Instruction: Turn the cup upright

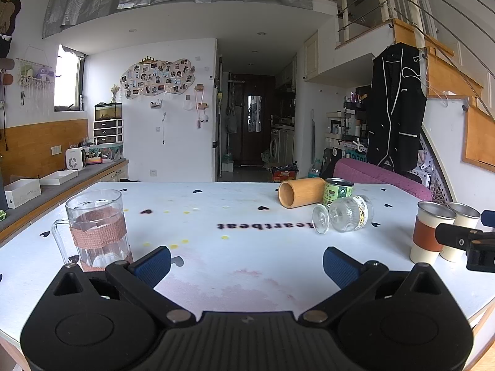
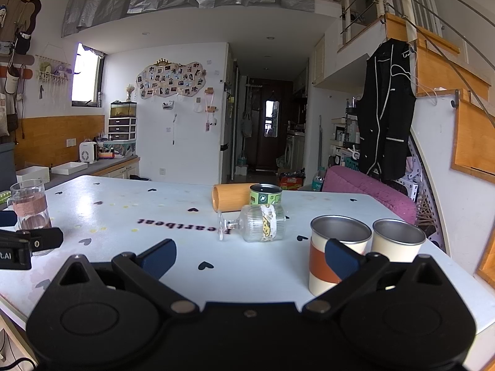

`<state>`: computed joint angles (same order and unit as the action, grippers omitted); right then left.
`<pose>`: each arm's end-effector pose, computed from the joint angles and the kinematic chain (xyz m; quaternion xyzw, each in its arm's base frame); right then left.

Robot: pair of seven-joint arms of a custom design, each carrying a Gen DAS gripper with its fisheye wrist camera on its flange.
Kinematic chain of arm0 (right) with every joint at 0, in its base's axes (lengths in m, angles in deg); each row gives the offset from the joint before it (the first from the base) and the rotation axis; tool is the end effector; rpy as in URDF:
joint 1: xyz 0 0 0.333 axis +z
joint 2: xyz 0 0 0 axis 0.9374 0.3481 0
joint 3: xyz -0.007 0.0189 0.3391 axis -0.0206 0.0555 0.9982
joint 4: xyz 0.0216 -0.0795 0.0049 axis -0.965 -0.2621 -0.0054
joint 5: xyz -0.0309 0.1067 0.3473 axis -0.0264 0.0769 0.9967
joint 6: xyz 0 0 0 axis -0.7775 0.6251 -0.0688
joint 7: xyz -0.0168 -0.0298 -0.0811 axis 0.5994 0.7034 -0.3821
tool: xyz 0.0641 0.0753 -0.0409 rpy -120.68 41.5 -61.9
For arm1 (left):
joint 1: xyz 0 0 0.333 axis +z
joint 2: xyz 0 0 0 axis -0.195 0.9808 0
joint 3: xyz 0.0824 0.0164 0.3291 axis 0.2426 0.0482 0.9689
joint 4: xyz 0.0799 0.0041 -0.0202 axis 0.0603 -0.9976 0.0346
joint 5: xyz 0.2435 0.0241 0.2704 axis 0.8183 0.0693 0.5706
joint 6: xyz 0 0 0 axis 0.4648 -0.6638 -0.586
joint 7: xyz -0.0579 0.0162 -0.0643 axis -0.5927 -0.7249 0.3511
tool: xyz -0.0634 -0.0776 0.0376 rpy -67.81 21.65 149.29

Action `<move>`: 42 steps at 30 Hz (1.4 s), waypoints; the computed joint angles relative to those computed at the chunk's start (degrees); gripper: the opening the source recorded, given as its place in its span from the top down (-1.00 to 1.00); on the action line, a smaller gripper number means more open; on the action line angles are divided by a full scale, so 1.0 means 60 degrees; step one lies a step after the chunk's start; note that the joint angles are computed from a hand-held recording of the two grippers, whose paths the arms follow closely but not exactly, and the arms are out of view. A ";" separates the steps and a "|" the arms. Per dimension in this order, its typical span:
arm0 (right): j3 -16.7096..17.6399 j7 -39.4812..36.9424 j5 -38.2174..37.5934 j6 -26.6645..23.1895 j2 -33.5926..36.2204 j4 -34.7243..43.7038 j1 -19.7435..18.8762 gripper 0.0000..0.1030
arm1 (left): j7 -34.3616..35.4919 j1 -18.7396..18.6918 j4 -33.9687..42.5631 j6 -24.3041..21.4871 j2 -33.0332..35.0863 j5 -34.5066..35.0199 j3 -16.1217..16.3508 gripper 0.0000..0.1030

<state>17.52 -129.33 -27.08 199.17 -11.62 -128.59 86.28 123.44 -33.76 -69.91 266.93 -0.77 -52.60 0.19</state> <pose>0.4255 0.2160 0.5670 -0.4471 0.6748 -0.5111 0.2890 0.5512 -0.3007 0.5623 -0.4119 0.6959 -0.5093 0.2945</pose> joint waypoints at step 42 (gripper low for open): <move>-0.0022 0.0723 -0.0376 0.0271 -0.0545 -0.0636 -0.0138 -1.00 | -0.0708 0.4555 0.3061 -0.1444 0.3055 0.4937 -0.5764 -1.00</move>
<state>17.39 -125.00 -29.34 200.80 -14.89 -132.41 85.46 119.19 -6.43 -51.54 258.26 17.56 -22.98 -34.40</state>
